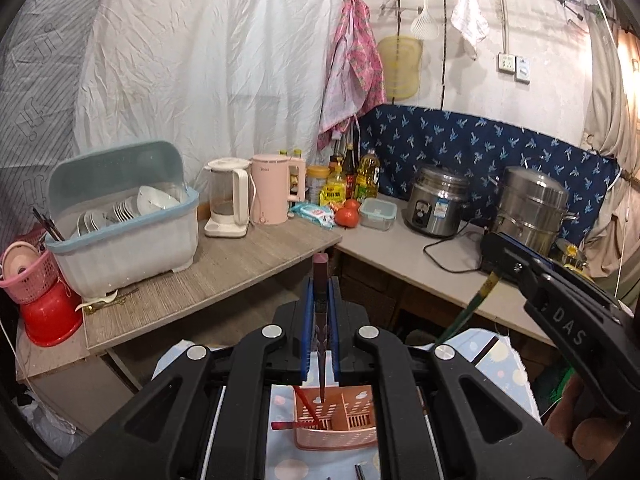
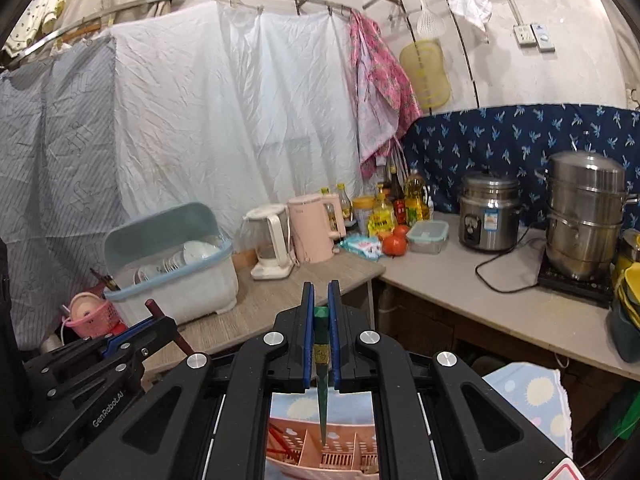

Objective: Organize utensils
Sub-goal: 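Lift and carry both chopsticks with both tools over the pink holder, then open both tools to drop the chopsticks into the pink holder, then move both open tools back over the remaining chopsticks and spoon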

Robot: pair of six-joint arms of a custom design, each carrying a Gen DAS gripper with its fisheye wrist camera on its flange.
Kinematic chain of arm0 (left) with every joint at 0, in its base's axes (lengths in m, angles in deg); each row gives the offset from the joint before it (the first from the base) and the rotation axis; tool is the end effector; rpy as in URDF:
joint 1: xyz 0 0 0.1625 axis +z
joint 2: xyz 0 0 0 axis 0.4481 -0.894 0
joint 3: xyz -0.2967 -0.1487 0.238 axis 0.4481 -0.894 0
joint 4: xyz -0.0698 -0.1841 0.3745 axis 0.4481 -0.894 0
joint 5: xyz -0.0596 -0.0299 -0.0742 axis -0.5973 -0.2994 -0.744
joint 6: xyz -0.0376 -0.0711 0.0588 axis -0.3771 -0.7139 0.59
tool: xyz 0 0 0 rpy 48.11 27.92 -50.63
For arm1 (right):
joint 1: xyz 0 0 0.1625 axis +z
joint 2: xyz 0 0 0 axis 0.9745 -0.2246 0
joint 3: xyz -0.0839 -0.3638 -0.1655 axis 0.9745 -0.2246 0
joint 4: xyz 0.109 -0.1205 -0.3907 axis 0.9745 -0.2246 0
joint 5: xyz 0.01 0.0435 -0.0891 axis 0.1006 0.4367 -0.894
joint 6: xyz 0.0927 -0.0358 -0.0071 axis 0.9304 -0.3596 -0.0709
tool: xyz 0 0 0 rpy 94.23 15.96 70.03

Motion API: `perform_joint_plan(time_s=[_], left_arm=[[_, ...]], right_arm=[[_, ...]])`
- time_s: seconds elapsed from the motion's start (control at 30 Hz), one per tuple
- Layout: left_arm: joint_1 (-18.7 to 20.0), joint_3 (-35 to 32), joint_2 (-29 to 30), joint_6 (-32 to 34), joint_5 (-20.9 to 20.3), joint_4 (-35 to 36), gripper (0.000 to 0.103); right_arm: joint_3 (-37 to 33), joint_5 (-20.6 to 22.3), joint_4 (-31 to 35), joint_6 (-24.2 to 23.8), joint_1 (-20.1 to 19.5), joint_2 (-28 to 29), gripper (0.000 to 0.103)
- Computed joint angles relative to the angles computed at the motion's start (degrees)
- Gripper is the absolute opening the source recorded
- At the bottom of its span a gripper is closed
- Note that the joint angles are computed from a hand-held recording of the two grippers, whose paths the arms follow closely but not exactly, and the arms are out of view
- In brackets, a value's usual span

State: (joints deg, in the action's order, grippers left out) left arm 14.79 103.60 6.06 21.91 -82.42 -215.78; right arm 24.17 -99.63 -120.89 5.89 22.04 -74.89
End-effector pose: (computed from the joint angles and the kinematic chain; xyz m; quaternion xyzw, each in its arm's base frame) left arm -0.4060 -0.6604 0.1680 0.1053 0.7623 -0.5430 0.3361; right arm 0.2499 -0.7269 0.3289 0.3411 -0.8189 0.4475 0.1132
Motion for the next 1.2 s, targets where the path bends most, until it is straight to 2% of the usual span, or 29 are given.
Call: perform_joint_plan(time_s=[0.2,0.47,0.5,0.53,0.57,0.6,0.73,0.97,1.07,1.2], left_arm=[[1.9,3.5,-0.9,-6.4,-0.6,4.6,0.007],[2.6,8.2,-2.7,-13.0,-0.5,7.2,0.008],[2.5,8.5,-2.6,-12.8,0.2,6.4,0.011],[2.3,9.0,-2.6,-12.8,0.8,6.1,0.02],[2.1,9.4,-2.8,-13.2,1.1,6.1,0.025],[1.9,10.0,-3.0,-13.8,1.8,5.9,0.038],[1.0,12.7,-4.1,-15.7,3.2,5.3,0.045],[-0.9,18.6,-6.5,-21.6,5.0,7.7,0.045],[-1.9,22.0,-8.0,-26.5,4.8,10.2,0.045],[-3.0,26.6,-10.2,-35.6,4.9,17.3,0.045]], right_arm=[[3.9,-3.4,-1.1,-3.3,-2.1,0.9,0.007],[7.7,-5.9,-2.2,-4.0,-4.3,-0.5,0.009],[7.9,-5.9,-3.0,-4.1,-4.4,-0.6,0.018],[8.8,-6.1,-4.5,-4.2,-4.6,-1.0,0.025],[9.7,-5.7,-6.0,-4.0,-4.9,-1.5,0.041],[10.4,-5.3,-7.1,-3.7,-5.1,-2.0,0.048],[13.5,-4.3,-9.1,-2.7,-6.0,-4.8,0.05],[19.5,-3.6,-9.3,-2.5,-7.3,-9.9,0.052],[22.6,-3.4,-9.4,-2.9,-8.0,-12.1,0.052],[27.6,-3.3,-10.1,-4.1,-9.0,-15.3,0.052]])
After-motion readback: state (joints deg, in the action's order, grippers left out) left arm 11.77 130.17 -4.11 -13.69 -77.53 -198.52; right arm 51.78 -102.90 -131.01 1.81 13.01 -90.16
